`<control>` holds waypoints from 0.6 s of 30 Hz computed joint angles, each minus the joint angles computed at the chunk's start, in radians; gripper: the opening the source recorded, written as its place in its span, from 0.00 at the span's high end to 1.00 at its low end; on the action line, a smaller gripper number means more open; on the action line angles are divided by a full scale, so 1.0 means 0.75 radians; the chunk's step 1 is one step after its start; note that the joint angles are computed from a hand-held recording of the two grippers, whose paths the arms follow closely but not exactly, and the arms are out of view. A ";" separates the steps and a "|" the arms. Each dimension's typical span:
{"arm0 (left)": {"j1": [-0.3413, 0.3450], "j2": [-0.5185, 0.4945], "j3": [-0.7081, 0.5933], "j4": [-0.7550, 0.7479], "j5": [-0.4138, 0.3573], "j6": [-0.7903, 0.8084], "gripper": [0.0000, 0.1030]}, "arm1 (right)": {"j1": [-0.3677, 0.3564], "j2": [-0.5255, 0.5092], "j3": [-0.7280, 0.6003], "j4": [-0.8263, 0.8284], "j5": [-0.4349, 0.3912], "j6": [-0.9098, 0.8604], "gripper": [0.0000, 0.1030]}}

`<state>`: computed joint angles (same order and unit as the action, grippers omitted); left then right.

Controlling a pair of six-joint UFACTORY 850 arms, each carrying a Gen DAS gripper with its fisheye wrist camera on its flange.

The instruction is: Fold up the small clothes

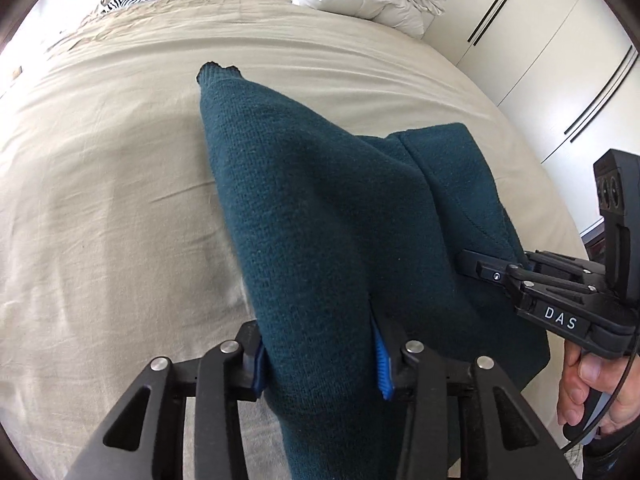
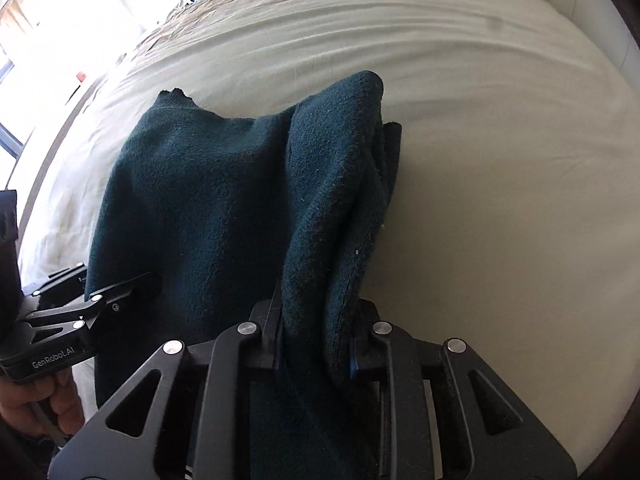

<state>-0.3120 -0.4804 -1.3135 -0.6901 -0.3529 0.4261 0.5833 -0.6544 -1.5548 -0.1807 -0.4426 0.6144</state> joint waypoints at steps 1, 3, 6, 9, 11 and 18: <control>-0.002 0.022 0.020 0.026 0.007 -0.017 0.59 | 0.026 0.007 -0.006 -0.108 -0.021 0.089 0.81; 0.002 0.076 0.072 0.052 0.024 -0.035 0.60 | 0.070 0.032 0.001 -0.248 -0.055 0.206 0.82; 0.010 0.186 0.176 0.110 0.074 -0.064 0.60 | 0.134 0.087 0.050 -0.422 -0.083 0.360 0.82; 0.020 0.315 0.295 0.179 0.121 -0.090 0.60 | 0.199 0.141 0.091 -0.551 -0.104 0.498 0.82; 0.031 0.405 0.377 0.217 0.144 -0.108 0.60 | 0.238 0.193 0.140 -0.614 -0.107 0.583 0.82; 0.135 0.718 0.667 0.150 0.140 0.031 0.60 | 0.392 0.286 0.213 -0.739 -0.115 0.779 0.82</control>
<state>-0.2108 0.0580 -0.8129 -0.5777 -0.2477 0.4497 0.8769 -0.4399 -1.3953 -0.7349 -0.5291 1.1984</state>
